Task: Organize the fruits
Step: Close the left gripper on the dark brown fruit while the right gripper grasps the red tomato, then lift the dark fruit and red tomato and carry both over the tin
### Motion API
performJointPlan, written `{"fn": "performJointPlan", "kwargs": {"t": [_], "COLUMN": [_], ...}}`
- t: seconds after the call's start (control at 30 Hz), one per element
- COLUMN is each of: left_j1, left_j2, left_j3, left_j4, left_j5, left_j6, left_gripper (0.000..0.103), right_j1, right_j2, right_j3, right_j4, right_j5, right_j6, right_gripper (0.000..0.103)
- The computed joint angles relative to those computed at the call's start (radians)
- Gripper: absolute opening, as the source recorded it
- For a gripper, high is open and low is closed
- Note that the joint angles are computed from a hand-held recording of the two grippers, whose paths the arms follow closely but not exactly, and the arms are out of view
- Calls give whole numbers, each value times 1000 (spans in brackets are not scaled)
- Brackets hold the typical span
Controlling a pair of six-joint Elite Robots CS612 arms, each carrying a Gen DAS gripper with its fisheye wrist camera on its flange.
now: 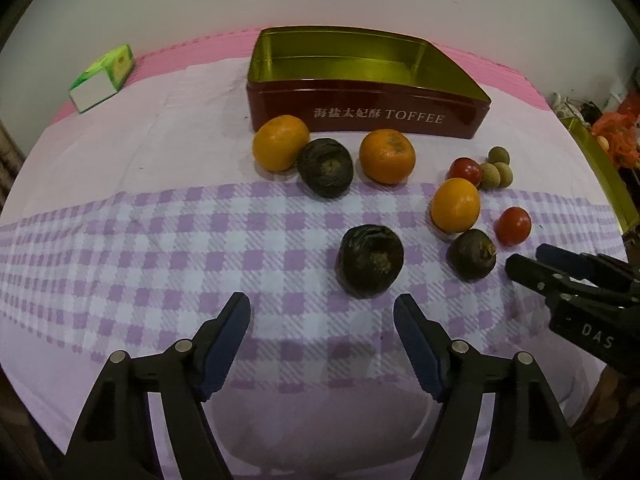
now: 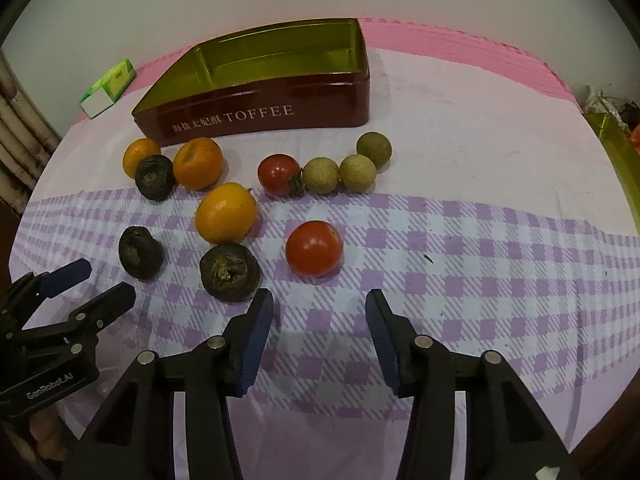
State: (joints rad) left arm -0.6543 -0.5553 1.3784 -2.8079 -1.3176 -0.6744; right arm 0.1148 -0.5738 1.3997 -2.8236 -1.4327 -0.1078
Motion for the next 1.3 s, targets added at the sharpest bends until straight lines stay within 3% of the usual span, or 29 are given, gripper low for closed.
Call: {"fn": "performJointPlan", "kwargs": {"t": [0.43, 0.6, 0.73, 1.1, 1.3], "left_j1": [21, 18, 17, 15, 19], "left_j2": [49, 56, 61, 63, 57], "left_j3": [-97, -118, -128, -131, -117], "left_j4": [48, 72, 81, 67, 46], "left_j5": [-56, -45, -30, -24, -47], "left_j6": [41, 55, 64, 85, 76], "left_gripper": [74, 71, 65, 39, 38], "right_j1": [13, 21, 26, 26, 25], "right_j2": [40, 51, 60, 64, 65], "right_j3": [-81, -106, -124, -130, -132], "right_j4": [36, 47, 52, 55, 56], "right_j5": [-33, -52, -61, -59, -60], "right_j6": [-35, -53, -60, -61, -62], "right_gripper": [42, 38, 30, 29, 29]}}
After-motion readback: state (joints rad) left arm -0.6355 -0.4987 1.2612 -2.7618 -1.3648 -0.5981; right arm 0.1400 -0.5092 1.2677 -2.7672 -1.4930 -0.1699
